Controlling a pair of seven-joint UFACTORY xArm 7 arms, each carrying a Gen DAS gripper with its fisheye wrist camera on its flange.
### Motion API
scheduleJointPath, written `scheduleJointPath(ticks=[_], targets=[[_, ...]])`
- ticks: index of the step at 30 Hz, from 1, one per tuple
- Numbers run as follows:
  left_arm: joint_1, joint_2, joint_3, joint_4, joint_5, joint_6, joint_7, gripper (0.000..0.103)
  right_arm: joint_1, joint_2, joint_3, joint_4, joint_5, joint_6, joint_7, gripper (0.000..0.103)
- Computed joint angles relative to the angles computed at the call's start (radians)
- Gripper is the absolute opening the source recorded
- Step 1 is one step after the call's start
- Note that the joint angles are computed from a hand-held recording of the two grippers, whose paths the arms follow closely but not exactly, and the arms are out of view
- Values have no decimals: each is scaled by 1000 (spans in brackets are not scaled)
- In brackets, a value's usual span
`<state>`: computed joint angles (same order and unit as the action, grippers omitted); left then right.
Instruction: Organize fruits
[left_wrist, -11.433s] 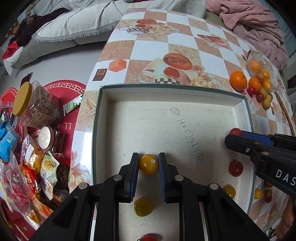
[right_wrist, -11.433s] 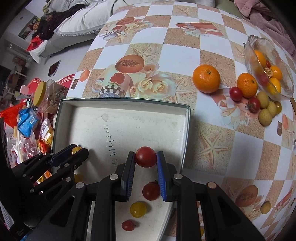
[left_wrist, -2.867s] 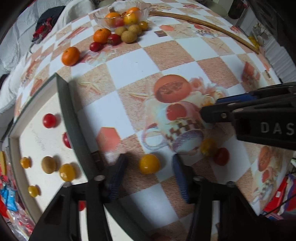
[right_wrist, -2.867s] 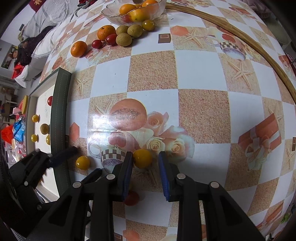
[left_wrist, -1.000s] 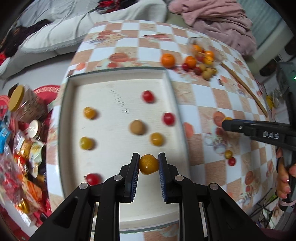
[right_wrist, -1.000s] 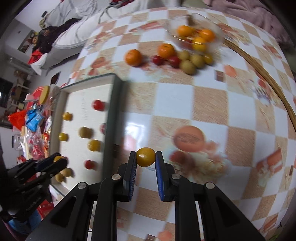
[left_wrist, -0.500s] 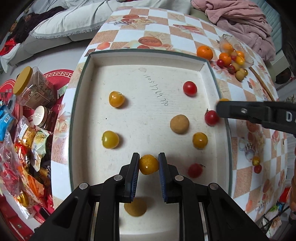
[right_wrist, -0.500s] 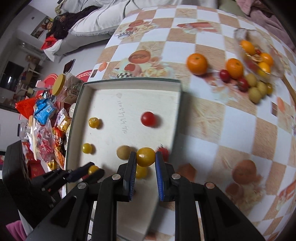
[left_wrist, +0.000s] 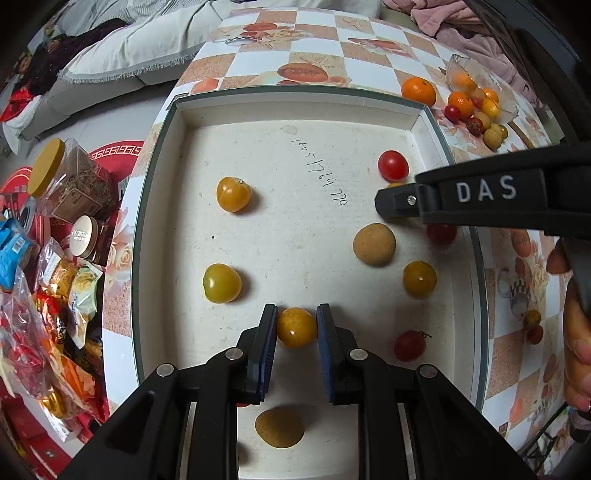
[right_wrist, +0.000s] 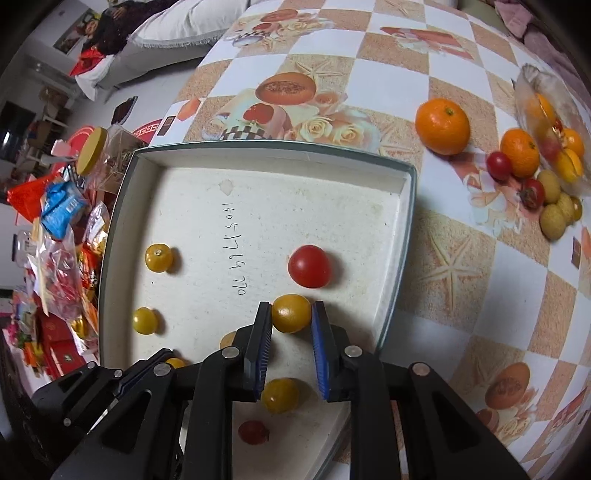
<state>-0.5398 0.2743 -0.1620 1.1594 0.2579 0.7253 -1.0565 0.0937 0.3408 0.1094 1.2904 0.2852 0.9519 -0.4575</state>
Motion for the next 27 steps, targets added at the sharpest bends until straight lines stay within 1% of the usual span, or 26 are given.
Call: scheduleJointPath(ticks=[1,2,3,4,5,6,7,8,9,10,11,13,15,20,22,27], targets=[[0,2,0,3,1,3,1,23,2,3,1,4,-2,2,-1,26],[-2,6,0,10,1,9,2,23,0,8,3,14,2,14,-3,30],[-1,8,-1,13,-3,14,5,23,-1,10,4,19,6,22,-3,38],[-1,8,-1,15,-6,18,8,23,2,10,3,21,2,22,3,42],[-1,10,-2,22,-11,27,10,23,2,7,3,19,3,18,5,50],[-1,12,-4,27,-17,35,12,25,0,3,3,18,7,17,4,53],[-1,10,-4,27,-19,39,11,33,-2,-1,4,18,15,18,3,53],[-7,2,0,23,-7,46,-2,60,-6,-7,4,18,23,21,0,55],[-17,-5,7,23,21,56,-29,74,-9,-13,4,18,30,23,-3,58],[-37,-20,20,17,68,66,-69,74,-13,-23,4,14,40,23,-7,61],[-30,-24,11,16,73,68,-69,74,-16,-38,4,6,50,18,-14,66],[-21,-28,1,16,60,73,-57,74,-17,-61,1,-10,59,6,-20,71],[-20,-29,-5,25,57,94,-54,74,-21,-83,-5,-19,63,7,-23,78],[-22,-50,-19,26,42,120,-62,74,-26,-148,-22,-63,61,17,-22,83],[-14,-60,-25,17,17,126,-42,74,-26,-172,-29,-83,57,17,-19,86],[-16,-94,-38,-1,6,144,-41,75,-25,-244,-45,-150,32,15,-16,87]])
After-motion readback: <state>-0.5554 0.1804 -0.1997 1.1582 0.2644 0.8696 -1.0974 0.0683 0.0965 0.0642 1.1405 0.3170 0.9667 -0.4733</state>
